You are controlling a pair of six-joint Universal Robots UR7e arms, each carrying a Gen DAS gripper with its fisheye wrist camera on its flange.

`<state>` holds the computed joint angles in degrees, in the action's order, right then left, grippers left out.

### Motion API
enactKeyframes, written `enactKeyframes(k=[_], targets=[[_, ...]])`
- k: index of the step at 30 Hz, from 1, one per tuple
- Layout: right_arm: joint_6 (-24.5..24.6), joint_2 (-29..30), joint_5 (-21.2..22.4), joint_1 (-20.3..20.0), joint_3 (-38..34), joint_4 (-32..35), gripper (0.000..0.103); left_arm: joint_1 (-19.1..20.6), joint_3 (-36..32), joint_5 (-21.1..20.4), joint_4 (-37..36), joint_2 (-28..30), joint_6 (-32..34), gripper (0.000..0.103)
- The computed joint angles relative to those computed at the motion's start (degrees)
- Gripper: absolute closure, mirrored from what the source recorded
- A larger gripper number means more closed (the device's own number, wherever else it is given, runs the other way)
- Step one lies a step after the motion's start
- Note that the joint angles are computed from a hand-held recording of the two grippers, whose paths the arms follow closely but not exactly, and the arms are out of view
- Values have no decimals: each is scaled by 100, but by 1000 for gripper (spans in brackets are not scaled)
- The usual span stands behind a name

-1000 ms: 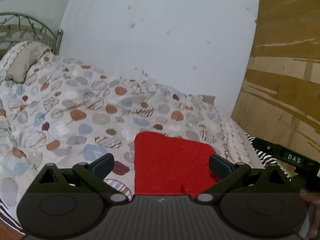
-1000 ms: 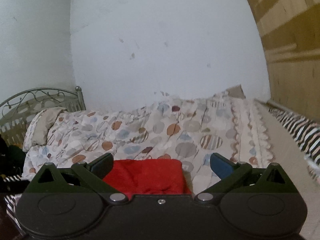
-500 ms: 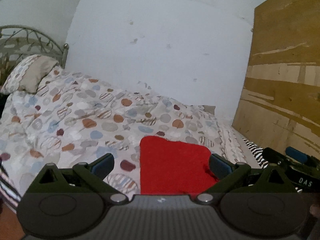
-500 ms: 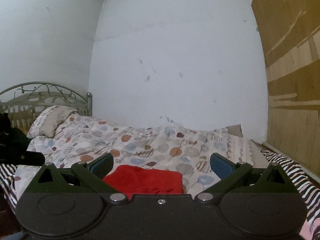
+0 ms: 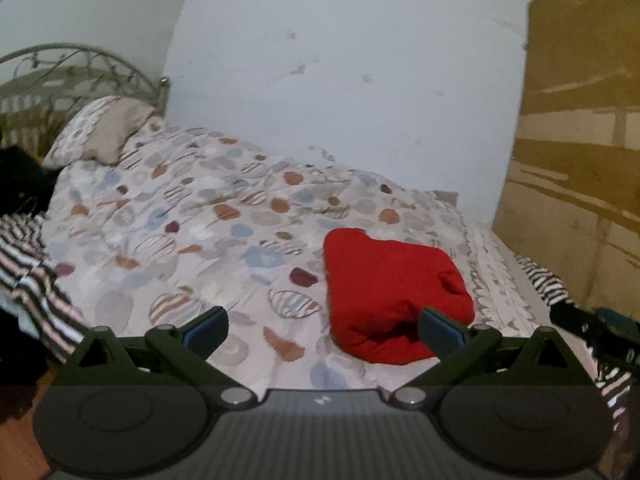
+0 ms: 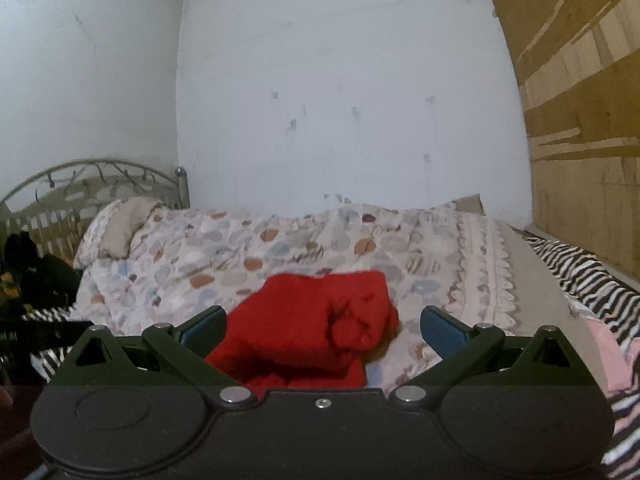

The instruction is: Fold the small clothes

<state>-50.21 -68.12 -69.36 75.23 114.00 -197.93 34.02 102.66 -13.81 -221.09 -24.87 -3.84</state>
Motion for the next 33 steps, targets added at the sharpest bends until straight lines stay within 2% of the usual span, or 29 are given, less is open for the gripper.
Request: enactKeyframes(k=[4,10,12,17,24,33], targets=[[-179,-107,64,-73,344,-327,0,-124,296,189,94,-40,-392,0],[-202,-272,329,-229,694,-469,0,-346,810,448,1044,-170,-1443,0],[-95,-249,276,-272,836,-795,0,-419,954,502,1252,-171,-1774,0],[-239,-375,217,-439,1131,-868,0,-488,1192,298,1097,-152,-1841,0],[-411,-287,193,-460,1179,-1016,0,-486,1360,370,1783,-249,-2549,0],[-475,-315,102,-439,1163,-841,0,-481,1464,393,2143,-382,-3011,0]])
